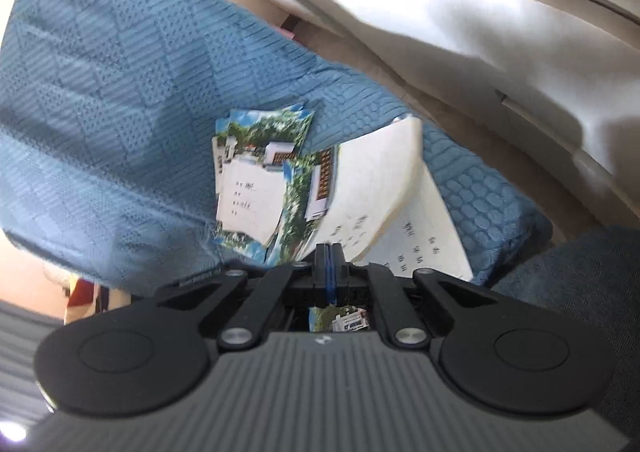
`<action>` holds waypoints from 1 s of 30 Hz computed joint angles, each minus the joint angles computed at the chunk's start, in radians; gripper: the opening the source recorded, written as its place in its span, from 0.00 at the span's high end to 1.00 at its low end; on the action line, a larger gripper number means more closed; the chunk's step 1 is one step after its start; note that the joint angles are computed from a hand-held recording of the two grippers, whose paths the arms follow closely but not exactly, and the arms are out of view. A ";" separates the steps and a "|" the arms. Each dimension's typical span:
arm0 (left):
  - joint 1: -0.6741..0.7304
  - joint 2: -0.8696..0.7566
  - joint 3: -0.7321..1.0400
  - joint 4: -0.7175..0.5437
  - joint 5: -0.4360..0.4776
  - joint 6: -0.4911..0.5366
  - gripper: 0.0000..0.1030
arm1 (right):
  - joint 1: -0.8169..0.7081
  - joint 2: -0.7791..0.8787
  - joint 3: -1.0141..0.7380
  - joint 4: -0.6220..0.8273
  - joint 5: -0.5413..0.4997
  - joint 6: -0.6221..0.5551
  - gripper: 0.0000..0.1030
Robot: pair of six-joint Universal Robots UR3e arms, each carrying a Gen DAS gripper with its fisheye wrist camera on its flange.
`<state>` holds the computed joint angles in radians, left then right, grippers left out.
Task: Organize objects
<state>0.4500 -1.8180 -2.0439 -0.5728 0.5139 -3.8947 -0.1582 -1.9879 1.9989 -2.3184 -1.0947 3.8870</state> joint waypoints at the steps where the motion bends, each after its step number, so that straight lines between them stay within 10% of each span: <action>1: 0.004 0.004 0.010 -0.020 0.001 0.015 0.96 | -0.010 -0.016 0.008 0.005 -0.001 0.018 0.94; 6: 0.026 0.024 0.009 -0.054 -0.011 0.034 0.97 | -0.080 -0.064 0.057 0.015 0.050 0.091 0.90; 12: 0.073 0.105 -0.016 -0.169 -0.020 0.112 0.98 | -0.083 -0.018 0.107 -0.086 0.092 0.225 0.47; 22: 0.210 0.295 0.007 -0.558 0.019 0.382 0.98 | 0.003 0.247 0.129 -0.387 0.060 0.355 0.50; 25: 0.233 0.333 0.022 -0.615 0.036 0.433 0.98 | -0.007 0.277 0.153 -0.427 0.067 0.385 0.79; 30: 0.280 0.398 0.046 -0.776 0.045 0.553 0.98 | 0.017 0.227 0.115 -0.373 0.030 0.335 0.89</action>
<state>0.7301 -1.4200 -1.9978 -1.3493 0.5586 -3.3417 -0.1410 -1.7612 2.1138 -2.6910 -1.0648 4.2221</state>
